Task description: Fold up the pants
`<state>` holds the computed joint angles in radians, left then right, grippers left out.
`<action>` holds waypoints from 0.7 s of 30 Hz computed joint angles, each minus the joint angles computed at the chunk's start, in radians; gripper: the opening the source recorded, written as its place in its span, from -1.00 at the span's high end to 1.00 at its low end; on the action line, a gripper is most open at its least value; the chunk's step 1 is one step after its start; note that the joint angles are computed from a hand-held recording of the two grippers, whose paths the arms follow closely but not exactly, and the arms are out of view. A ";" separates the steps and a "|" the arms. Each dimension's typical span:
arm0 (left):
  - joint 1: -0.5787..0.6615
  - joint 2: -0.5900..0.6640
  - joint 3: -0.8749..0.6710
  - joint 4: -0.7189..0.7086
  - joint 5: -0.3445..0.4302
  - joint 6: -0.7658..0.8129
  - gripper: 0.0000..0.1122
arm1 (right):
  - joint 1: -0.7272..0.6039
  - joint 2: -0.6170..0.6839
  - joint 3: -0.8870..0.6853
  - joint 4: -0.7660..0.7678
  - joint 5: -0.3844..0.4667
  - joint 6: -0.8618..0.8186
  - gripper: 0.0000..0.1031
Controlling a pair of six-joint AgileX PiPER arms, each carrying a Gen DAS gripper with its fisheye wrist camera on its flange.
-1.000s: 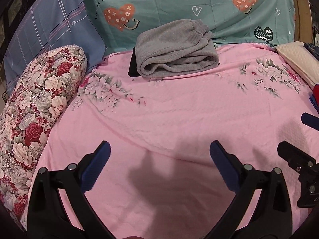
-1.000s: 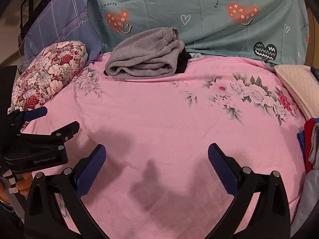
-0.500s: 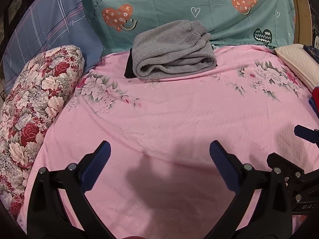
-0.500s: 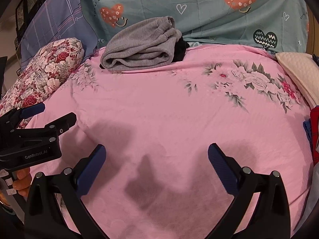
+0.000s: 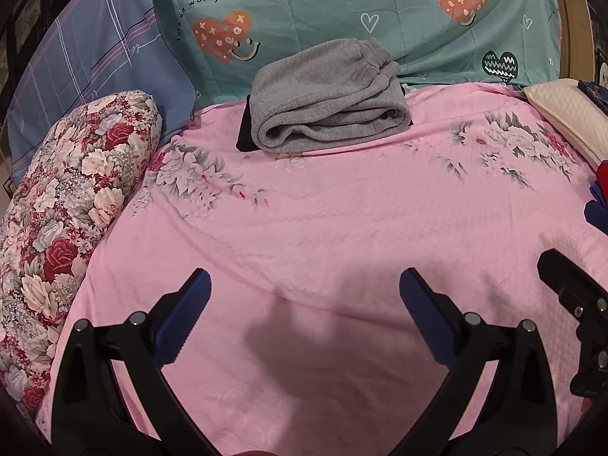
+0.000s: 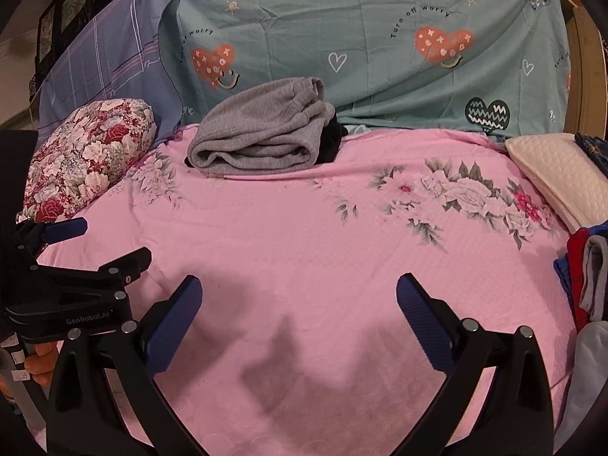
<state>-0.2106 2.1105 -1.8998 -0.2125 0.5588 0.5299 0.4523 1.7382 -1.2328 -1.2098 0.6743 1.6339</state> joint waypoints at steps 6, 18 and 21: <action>0.004 -0.019 0.008 -0.009 -0.013 -0.003 -0.79 | 0.015 0.010 -0.096 0.061 0.064 -0.153 -0.97; 0.008 -0.018 0.002 0.025 -0.019 -0.041 -0.79 | 0.029 0.070 -0.184 0.028 0.061 -0.151 -0.97; 0.001 -0.014 -0.002 0.063 -0.030 -0.087 -0.79 | 0.007 0.066 -0.161 0.039 0.031 -0.129 -0.97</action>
<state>-0.2097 2.0962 -1.9021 -0.1495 0.5284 0.4431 0.4592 1.8043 -1.3943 -1.1713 0.7054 1.5048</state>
